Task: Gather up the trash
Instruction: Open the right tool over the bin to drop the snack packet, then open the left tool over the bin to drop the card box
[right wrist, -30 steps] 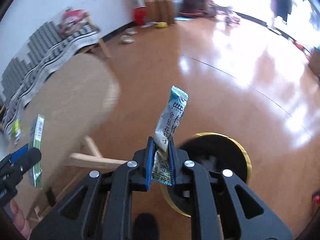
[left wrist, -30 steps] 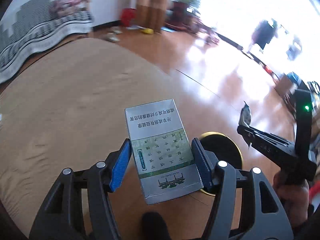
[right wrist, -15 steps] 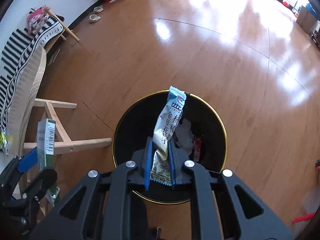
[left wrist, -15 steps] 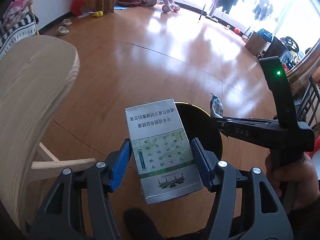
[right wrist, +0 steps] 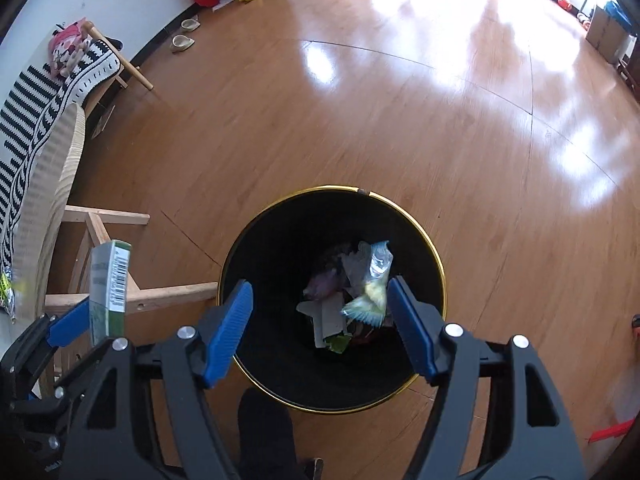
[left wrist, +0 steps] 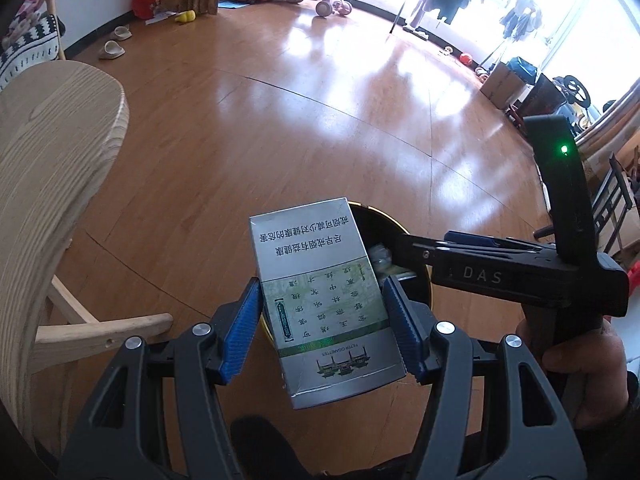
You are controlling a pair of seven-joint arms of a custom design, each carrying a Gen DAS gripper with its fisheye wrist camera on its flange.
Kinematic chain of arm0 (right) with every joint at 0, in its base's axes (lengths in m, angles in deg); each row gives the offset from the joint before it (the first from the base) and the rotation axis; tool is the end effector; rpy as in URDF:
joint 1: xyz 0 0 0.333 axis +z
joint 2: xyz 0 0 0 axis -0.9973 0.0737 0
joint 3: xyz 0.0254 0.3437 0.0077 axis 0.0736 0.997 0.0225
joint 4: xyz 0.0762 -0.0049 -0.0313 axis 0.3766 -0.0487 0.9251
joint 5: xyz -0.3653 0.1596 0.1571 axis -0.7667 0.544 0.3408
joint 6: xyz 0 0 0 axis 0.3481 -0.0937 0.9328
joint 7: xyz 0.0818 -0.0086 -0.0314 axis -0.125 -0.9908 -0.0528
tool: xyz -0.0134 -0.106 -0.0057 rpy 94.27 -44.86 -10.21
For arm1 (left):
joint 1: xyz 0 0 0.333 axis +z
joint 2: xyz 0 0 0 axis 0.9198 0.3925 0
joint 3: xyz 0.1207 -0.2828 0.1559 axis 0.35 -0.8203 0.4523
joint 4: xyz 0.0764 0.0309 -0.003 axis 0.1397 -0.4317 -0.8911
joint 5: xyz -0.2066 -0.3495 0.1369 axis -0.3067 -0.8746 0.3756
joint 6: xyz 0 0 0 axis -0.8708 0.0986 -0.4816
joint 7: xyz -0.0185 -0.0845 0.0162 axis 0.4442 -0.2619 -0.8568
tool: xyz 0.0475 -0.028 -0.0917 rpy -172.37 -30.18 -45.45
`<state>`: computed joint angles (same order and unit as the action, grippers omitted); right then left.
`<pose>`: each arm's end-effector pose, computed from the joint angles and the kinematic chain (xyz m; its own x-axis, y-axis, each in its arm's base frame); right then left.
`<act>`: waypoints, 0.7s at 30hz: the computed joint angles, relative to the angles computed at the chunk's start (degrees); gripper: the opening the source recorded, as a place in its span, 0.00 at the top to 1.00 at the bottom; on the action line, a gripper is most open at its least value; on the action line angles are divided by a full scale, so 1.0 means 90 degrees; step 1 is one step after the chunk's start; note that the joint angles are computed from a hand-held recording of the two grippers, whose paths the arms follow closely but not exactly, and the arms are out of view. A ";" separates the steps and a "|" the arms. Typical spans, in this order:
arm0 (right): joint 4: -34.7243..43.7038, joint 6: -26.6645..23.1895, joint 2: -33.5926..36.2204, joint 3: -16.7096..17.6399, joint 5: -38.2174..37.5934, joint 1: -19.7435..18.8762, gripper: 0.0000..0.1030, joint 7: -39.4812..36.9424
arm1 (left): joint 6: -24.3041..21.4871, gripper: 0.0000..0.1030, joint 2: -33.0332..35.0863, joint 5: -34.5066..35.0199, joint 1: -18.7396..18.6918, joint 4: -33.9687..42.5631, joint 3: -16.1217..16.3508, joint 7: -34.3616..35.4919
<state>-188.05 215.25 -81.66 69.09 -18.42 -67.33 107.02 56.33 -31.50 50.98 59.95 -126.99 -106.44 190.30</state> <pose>0.5578 0.2122 0.3522 -0.6687 -0.7062 -0.2325 -0.6458 0.7067 -0.2890 0.7056 -0.2998 0.3819 -0.7963 -0.5489 0.2543 -0.5989 0.6560 -0.4592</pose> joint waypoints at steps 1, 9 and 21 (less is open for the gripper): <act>0.0018 -0.0032 -0.0003 -0.0015 -0.0080 0.0019 0.34 0.0083 | -0.0013 0.42 0.0001 -0.0004 -0.0001 -0.0002 -0.0009 0.0002; -0.0294 -0.0338 -0.0416 -0.0046 -0.1090 -0.0002 0.34 0.1567 | -0.0369 0.41 0.0110 -0.0229 0.0057 0.0130 -0.0129 0.0169; -0.0016 -0.0566 -0.0338 0.0154 -0.1469 -0.0103 0.27 0.1774 | -0.0333 0.14 -0.0017 -0.0843 0.0317 0.0083 -0.0144 0.0515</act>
<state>-188.19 210.16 -84.70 70.48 -31.64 -68.26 122.99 53.33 -31.66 43.40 62.81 -126.25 -107.73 194.93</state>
